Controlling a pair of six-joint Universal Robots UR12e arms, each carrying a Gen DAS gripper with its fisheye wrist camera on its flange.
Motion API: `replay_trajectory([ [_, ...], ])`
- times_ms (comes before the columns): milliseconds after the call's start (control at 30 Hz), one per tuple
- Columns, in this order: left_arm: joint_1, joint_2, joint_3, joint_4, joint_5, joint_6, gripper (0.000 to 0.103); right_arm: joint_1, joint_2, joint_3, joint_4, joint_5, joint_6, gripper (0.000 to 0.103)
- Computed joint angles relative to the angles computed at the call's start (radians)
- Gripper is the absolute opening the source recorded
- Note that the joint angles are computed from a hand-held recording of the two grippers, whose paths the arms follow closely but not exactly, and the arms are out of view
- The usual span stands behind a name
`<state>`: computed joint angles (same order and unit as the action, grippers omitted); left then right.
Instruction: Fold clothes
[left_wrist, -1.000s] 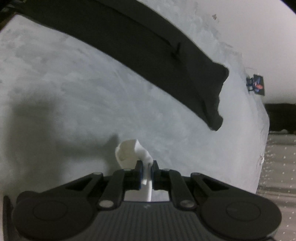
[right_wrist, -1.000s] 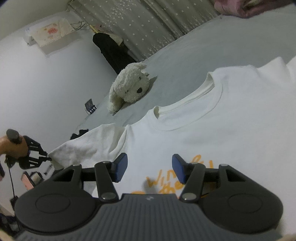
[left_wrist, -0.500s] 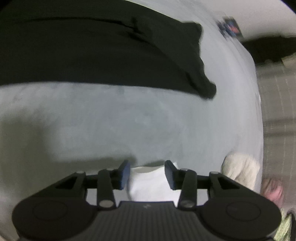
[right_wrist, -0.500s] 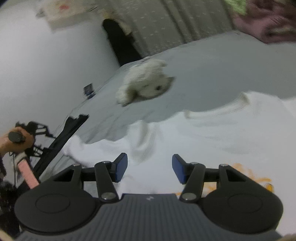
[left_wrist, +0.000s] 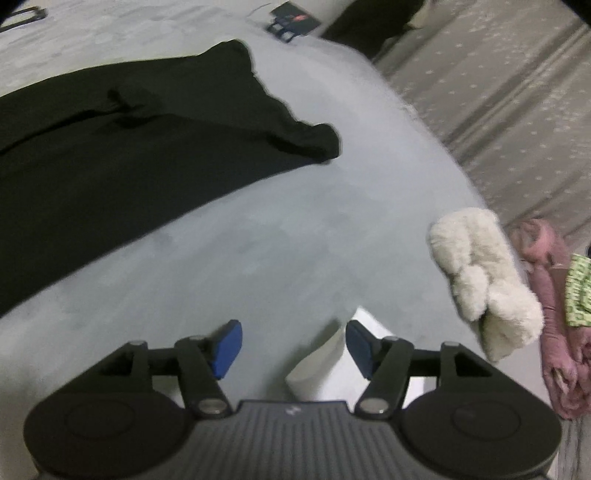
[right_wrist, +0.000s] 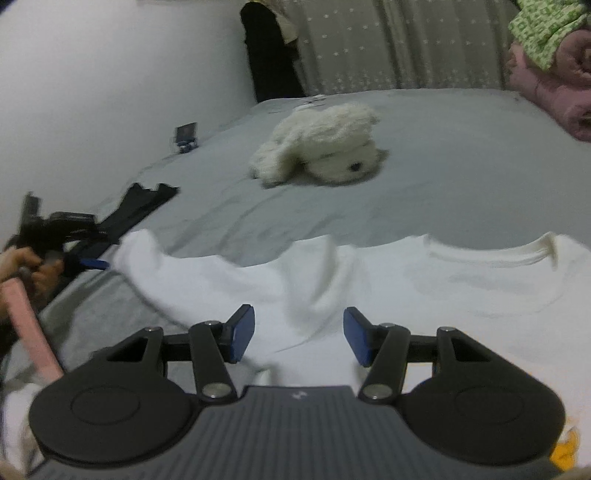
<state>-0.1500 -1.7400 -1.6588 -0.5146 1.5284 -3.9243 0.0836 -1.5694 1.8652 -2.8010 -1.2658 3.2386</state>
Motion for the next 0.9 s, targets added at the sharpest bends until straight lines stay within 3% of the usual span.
replay_trajectory([
  [133,0.003,-0.016,-0.008,0.075,-0.041,0.058,0.063,-0.024,0.011,-0.004,-0.006,-0.055,-0.022,0.058],
  [267,-0.012,-0.03,-0.006,0.105,-0.027,0.112,0.063,-0.045,0.037,-0.019,-0.023,-0.087,-0.04,0.058],
  [633,-0.024,-0.056,-0.02,0.211,-0.002,0.169,0.06,-0.065,0.123,-0.074,-0.081,-0.031,-0.106,0.058],
  [733,-0.027,-0.057,-0.021,0.207,0.007,0.194,0.034,-0.059,0.14,-0.084,-0.084,-0.037,-0.123,0.058],
  [767,-0.027,-0.057,-0.02,0.198,0.001,0.196,0.011,-0.056,0.146,-0.088,-0.081,-0.041,-0.128,0.058],
  [800,-0.027,-0.056,-0.02,0.19,-0.004,0.197,0.003,-0.054,0.15,-0.091,-0.075,-0.043,-0.135,0.058],
  [900,-0.041,-0.055,-0.029,0.208,0.038,0.194,0.002,-0.04,0.16,-0.094,-0.076,-0.077,-0.163,0.054],
])
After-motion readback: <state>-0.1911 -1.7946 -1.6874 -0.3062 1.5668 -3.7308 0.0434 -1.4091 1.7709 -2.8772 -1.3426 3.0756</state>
